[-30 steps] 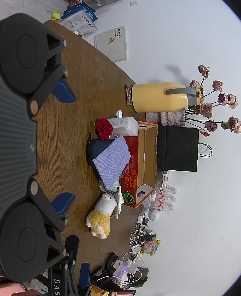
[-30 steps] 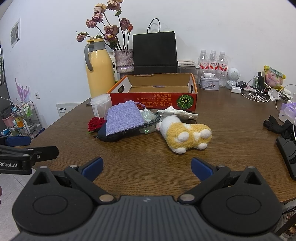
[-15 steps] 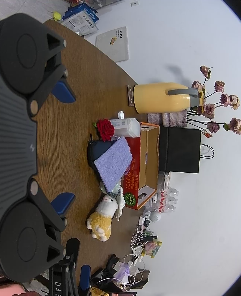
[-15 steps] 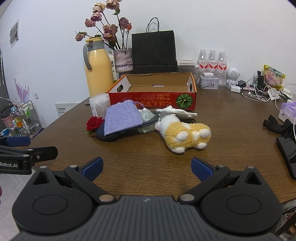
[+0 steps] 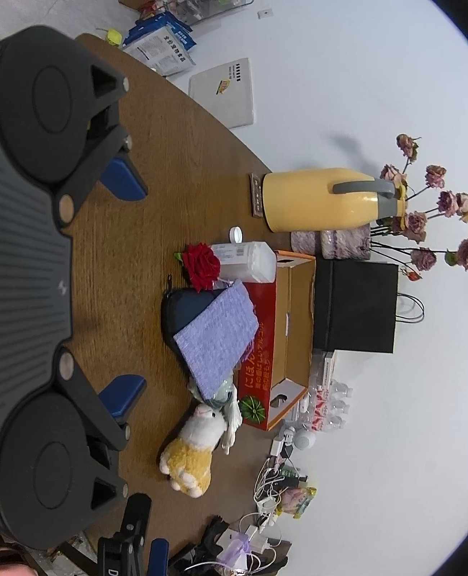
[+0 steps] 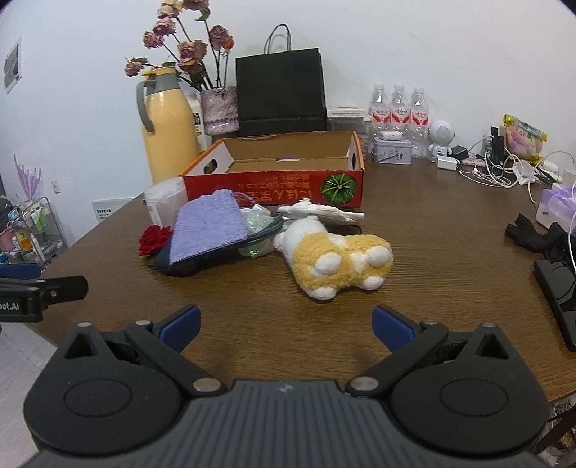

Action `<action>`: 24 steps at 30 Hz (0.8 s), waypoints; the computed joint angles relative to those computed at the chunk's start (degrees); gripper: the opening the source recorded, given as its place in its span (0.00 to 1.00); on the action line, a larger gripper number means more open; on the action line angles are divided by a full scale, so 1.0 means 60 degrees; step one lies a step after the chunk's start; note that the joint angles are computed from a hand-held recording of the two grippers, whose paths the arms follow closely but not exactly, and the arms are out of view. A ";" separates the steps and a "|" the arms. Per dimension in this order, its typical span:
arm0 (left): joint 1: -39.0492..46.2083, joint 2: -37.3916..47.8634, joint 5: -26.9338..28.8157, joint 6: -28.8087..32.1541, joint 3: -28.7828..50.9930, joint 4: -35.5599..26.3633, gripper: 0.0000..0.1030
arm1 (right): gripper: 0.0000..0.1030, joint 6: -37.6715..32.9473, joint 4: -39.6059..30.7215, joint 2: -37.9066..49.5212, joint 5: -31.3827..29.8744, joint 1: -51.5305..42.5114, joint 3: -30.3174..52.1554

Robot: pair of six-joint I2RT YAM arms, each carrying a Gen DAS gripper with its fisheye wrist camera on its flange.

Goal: Organize objects

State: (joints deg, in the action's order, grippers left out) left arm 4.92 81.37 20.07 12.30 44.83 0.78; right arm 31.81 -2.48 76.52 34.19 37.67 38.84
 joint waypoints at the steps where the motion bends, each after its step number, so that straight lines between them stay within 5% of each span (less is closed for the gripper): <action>1: -0.0035 0.0154 -0.0069 -0.0026 0.0088 0.0054 1.00 | 1.00 -0.0057 0.0125 0.0072 -0.0088 -0.0156 -0.0026; 24: -0.0697 0.4679 -0.1435 -0.1023 0.4308 0.0258 1.00 | 1.00 -0.2568 0.3693 0.2900 -0.2459 -0.3270 0.0472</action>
